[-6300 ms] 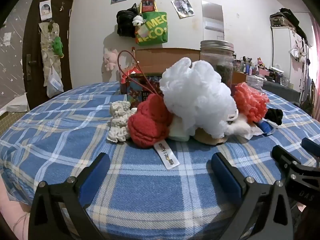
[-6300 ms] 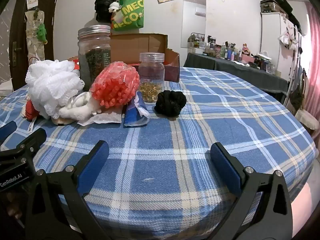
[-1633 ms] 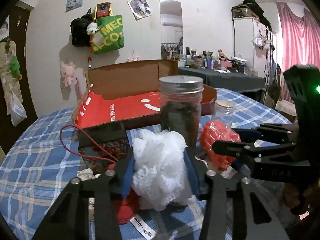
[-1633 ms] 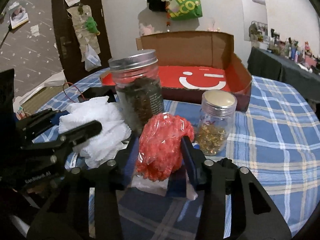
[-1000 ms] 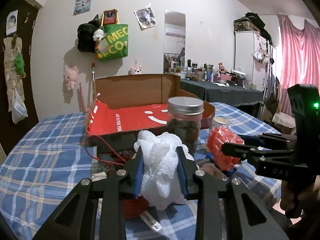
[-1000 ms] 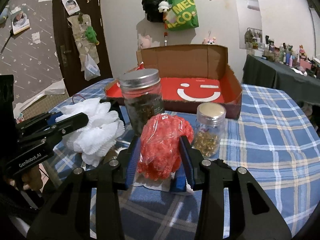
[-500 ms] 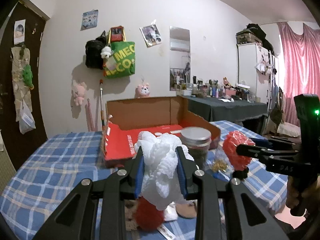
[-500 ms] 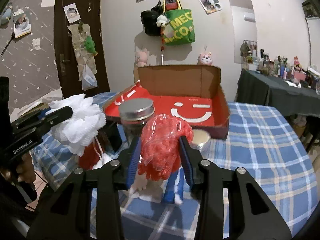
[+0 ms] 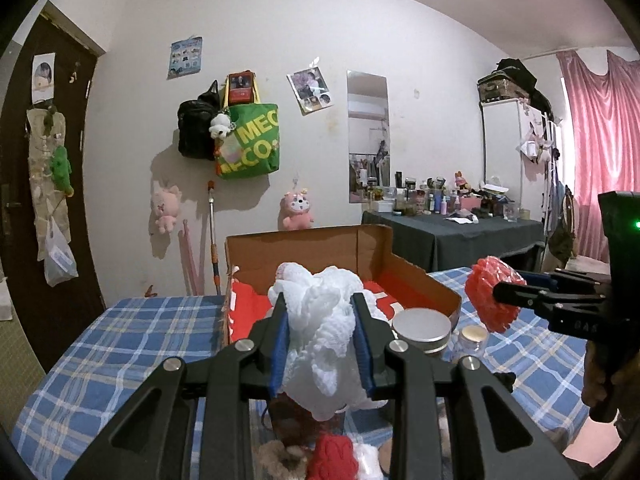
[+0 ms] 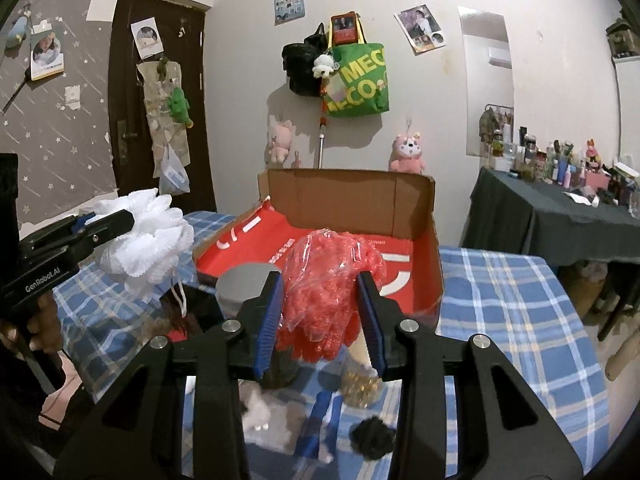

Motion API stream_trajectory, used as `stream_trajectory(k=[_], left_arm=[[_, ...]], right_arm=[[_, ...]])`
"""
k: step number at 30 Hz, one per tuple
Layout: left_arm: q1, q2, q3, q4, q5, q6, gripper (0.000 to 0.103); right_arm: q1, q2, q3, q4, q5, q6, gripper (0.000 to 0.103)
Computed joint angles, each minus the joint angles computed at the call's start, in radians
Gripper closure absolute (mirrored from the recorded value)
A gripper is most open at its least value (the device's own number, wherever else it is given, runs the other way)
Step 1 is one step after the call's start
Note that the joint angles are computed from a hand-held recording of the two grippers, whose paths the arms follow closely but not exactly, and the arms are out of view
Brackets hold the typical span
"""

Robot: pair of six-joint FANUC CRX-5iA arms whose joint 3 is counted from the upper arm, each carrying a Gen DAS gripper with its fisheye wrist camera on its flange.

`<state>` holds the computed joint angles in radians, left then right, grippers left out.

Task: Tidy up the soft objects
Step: 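Carry the white pouf with the left tool while the right tool carries the red pouf into the box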

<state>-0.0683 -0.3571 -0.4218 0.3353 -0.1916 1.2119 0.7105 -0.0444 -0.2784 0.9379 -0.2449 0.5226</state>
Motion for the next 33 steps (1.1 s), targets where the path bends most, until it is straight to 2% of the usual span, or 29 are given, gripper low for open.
stream_trajectory(k=[3, 7, 10, 13, 18, 24, 27, 31, 33], left_arm=[[0.001, 0.023, 0.001, 0.089, 0.004, -0.091, 0.073], [0.004, 0.066, 0.024, 0.194, -0.007, -0.211, 0.073], [0.013, 0.109, 0.062, 0.255, -0.046, -0.288, 0.073], [0.023, 0.155, 0.119, 0.252, -0.092, -0.305, 0.073], [0.039, 0.236, 0.213, 0.268, -0.17, -0.338, 0.073], [0.065, 0.359, 0.375, 0.234, -0.298, -0.309, 0.073], [0.073, 0.43, 0.47, 0.213, -0.382, -0.28, 0.073], [0.08, 0.54, 0.617, 0.165, -0.48, -0.197, 0.073], [0.079, 0.596, 0.694, 0.128, -0.524, -0.149, 0.073]], right_arm=[[0.0, 0.021, 0.048, -0.078, -0.014, 0.092, 0.068], [0.008, 0.06, 0.161, -0.318, -0.063, 0.342, 0.068], [0.006, 0.109, 0.281, -0.503, -0.13, 0.555, 0.068], [-0.006, 0.161, 0.405, -0.68, -0.211, 0.738, 0.068], [-0.044, 0.268, 0.61, -0.863, -0.347, 0.932, 0.068], [-0.086, 0.41, 0.856, -0.985, -0.523, 1.052, 0.068], [-0.111, 0.51, 1.024, -1.042, -0.646, 1.09, 0.068], [-0.138, 0.679, 1.296, -1.069, -0.818, 1.088, 0.068], [-0.149, 0.79, 1.48, -1.074, -0.926, 1.067, 0.068]])
